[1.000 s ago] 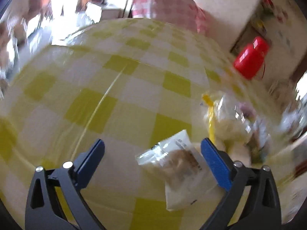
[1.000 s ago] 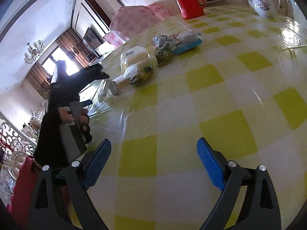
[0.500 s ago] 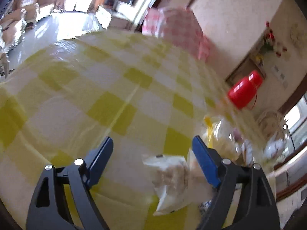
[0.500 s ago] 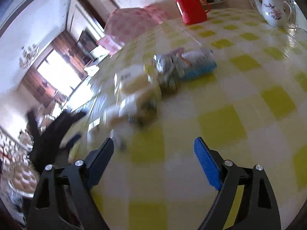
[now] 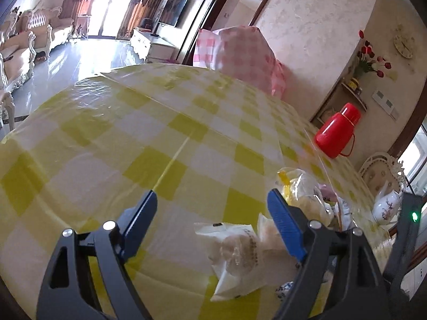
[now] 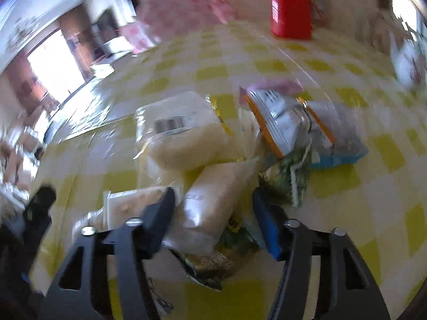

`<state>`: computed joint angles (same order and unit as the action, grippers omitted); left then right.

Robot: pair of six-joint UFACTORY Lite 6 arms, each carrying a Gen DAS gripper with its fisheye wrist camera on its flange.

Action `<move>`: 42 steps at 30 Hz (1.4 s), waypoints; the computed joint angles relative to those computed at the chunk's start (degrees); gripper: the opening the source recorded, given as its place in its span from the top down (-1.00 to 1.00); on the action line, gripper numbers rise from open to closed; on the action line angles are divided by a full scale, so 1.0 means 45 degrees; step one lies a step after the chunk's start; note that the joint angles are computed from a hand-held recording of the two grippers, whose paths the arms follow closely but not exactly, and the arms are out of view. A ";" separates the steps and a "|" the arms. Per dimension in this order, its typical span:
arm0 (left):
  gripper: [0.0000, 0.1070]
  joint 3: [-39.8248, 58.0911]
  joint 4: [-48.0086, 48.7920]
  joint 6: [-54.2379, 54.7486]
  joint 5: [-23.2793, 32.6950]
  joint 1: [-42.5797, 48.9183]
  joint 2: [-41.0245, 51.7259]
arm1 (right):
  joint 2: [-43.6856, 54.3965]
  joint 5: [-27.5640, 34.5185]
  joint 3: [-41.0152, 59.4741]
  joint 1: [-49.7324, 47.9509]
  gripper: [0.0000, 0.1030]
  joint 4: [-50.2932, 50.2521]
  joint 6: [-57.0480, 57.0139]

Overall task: Organize snacks
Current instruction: 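Grasp a white pastry bag with the left tool while the right tool grasps another pastry bag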

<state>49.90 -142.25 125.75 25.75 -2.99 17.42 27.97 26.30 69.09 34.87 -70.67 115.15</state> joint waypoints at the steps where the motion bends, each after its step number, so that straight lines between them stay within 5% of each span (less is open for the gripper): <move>1: -0.60 -0.0031 0.0025 -0.0006 0.0032 0.0032 0.0000 | -0.0677 0.0303 -0.0718 0.0256 0.30 -0.0416 0.0243; 6: -0.61 -0.0001 0.0370 -0.0309 0.0035 0.0085 0.0024 | -0.6309 0.0298 -0.6614 0.1227 0.31 -0.4538 0.4470; 10: -0.62 0.0083 0.0517 -0.0489 0.0001 0.0088 0.0119 | -0.9294 0.0958 -0.9615 0.2241 0.31 -0.2648 0.3253; 15: -0.65 -0.0045 0.0572 -0.0426 0.0007 0.0037 -0.0002 | -0.9931 0.0796 -1.0977 0.2258 0.24 -0.1932 0.3235; 20: -0.67 -0.0063 0.0511 -0.0214 -0.0029 -0.0065 0.0002 | -0.9182 0.1104 -1.0427 0.2048 -0.19 -0.1817 0.2878; 22: -0.67 -0.0065 0.0587 -0.0237 -0.0070 -0.0106 -0.0006 | -0.8503 0.0994 -0.9991 0.1974 -0.20 -0.1553 0.2469; 25: -0.68 -0.0055 0.0563 -0.0192 -0.0182 -0.0190 -0.0041 | -0.8256 0.1220 -0.9975 0.2324 -0.14 -0.1421 0.2510; 27: -0.69 0.0015 0.0549 -0.0107 -0.0346 -0.0324 -0.0028 | -0.8150 0.1145 -1.0010 0.2332 0.33 -0.1030 0.2316; 32: -0.70 0.0492 0.2701 -0.1929 -0.1031 -0.0344 0.0126 | -0.8706 0.2338 -1.0508 0.3157 0.34 -0.0784 0.2629; 36: -0.70 0.0075 0.2877 -0.1780 -0.2197 -0.0618 -0.0484 | -1.0360 0.1593 -1.1762 0.2796 0.34 -0.1574 0.3827; 42: -0.70 0.1206 0.6664 -0.4319 -0.4277 -0.1931 0.0465 | -1.0776 0.1529 -1.1985 0.3174 0.34 -0.1793 0.4632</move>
